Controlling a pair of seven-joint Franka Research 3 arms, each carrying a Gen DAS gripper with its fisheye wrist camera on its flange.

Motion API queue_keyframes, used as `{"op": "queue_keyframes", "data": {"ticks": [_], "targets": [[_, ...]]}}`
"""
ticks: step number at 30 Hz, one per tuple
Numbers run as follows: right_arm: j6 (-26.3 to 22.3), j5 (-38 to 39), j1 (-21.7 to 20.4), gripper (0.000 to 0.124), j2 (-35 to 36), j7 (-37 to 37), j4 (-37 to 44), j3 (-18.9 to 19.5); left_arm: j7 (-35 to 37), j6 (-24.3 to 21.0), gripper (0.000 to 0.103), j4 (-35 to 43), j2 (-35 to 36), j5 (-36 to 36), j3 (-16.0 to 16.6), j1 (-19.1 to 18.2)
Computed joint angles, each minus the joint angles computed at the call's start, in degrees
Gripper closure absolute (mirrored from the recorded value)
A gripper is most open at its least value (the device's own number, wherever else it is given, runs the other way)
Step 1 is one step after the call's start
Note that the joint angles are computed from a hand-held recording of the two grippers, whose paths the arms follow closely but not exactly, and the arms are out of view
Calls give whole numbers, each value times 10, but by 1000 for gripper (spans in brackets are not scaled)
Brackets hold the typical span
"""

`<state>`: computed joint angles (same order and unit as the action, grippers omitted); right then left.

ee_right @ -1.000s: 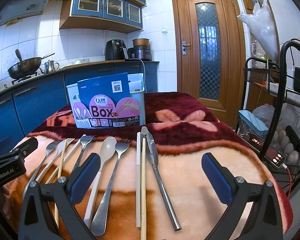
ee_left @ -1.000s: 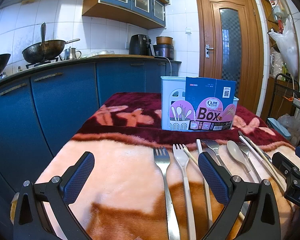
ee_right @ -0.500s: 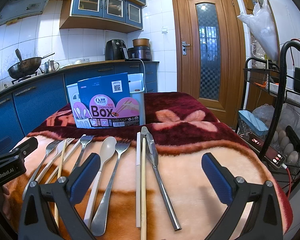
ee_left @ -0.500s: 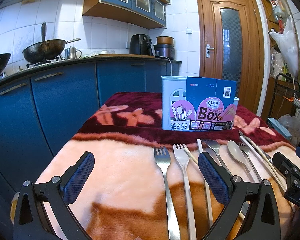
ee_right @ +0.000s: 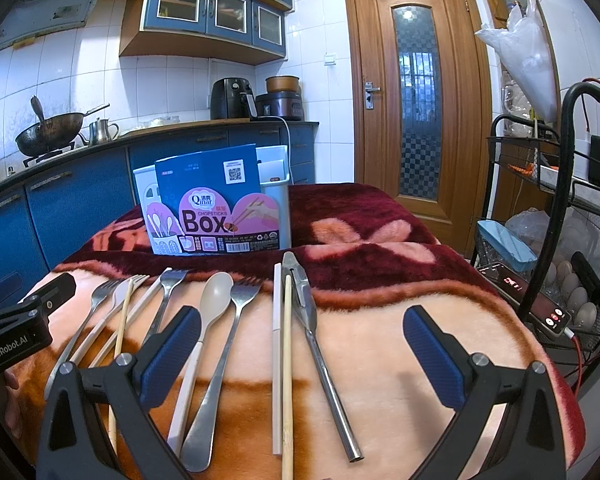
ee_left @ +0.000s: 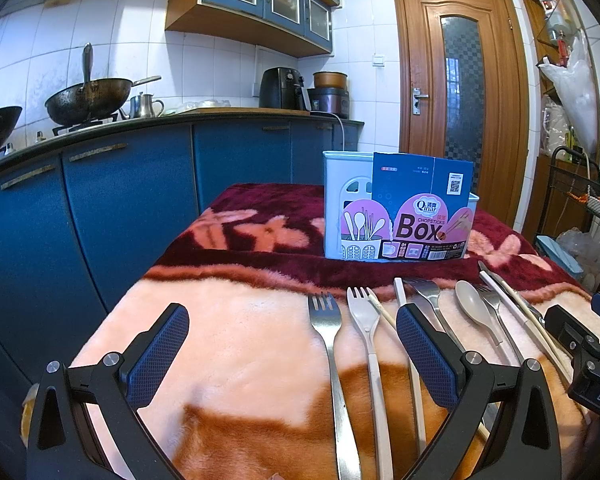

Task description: Organize utensils

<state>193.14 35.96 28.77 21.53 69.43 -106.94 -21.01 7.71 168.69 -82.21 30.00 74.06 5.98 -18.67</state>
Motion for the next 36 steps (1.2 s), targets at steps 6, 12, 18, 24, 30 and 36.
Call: {"op": "queue_keyframes", "data": {"ticks": [6, 12, 18, 24, 30, 36], "targets": [[-1, 1, 1, 21, 1, 0, 1, -1, 0, 0, 0, 0, 0, 0, 0, 0], [-1, 0, 1, 21, 1, 0, 1, -2, -1, 1, 0, -6, -5, 1, 1, 1], [-2, -9, -17, 21, -2, 4, 1, 17, 8, 2, 0, -12, -7, -5, -5, 6], [-7, -21, -44, 21, -8, 16, -1, 44, 58, 8, 0, -8, 4, -60, -13, 15], [-31, -53, -53, 21, -15, 35, -3, 47, 117, -8, 0, -3, 8, -107, -16, 10], [-85, -108, -6, 21, -27, 80, -4, -23, 206, -16, 0, -1, 8, -159, -32, 17]]}}
